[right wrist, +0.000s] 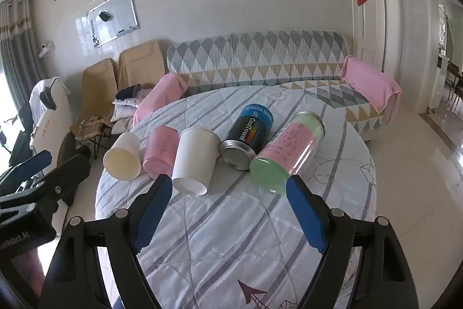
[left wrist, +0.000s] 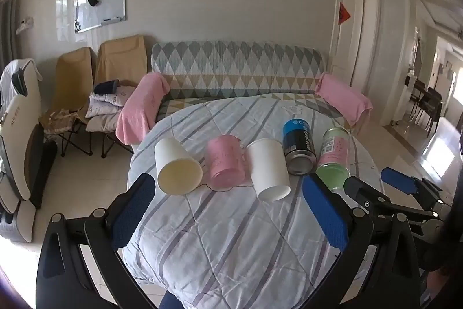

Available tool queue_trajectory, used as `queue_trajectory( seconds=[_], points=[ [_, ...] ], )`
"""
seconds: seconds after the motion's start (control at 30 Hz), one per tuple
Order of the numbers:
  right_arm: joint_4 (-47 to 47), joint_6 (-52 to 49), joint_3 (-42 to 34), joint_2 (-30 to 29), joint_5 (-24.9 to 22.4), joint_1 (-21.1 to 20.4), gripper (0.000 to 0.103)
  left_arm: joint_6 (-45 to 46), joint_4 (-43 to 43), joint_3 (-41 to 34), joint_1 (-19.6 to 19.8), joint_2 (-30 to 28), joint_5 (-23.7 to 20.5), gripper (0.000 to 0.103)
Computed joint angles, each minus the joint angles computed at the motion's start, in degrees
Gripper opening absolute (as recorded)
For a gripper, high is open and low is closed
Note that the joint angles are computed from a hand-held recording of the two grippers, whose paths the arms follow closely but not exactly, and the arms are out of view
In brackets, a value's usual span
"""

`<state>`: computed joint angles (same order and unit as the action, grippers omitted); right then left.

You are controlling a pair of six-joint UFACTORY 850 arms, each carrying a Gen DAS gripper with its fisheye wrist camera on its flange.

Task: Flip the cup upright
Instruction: 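Move the right tool toward the pink-and-green jar lying on its side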

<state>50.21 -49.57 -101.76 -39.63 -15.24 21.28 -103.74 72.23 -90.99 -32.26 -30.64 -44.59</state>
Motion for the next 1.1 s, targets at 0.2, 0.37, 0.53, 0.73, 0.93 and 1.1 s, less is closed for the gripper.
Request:
queue_trajectory(
  seconds=[0.2,0.37,0.53,0.73,0.93,1.1],
  points=[
    [-0.7,0.6,-0.1,0.0,-0.5,0.3,0.082,0.1,0.6,-1.4,-0.7,-1.3,-1.9,0.103],
    [-0.5,0.1,0.0,0.1,-0.7,0.4,0.082,-0.8,0.2,0.4,0.1,-0.1,1.0,0.103],
    [-4.9,4.0,-1.1,-0.6,-1.2,0.6,0.082,-1.5,0.8,1.3,0.6,-0.4,2.0,0.103],
    [-4.0,3.4,-1.0,-0.7,-1.5,0.5,0.082,-2.5,1.7,2.2,0.4,-0.3,2.0,0.103],
    [-4.6,4.0,-1.0,-0.8,-1.2,0.5,0.082,-1.0,0.8,0.7,0.6,-1.6,1.9,0.103],
    [-4.3,3.7,-1.2,-0.9,-1.2,0.4,0.082,-1.0,0.9,0.5,0.5,-1.8,1.3,0.103]
  ],
)
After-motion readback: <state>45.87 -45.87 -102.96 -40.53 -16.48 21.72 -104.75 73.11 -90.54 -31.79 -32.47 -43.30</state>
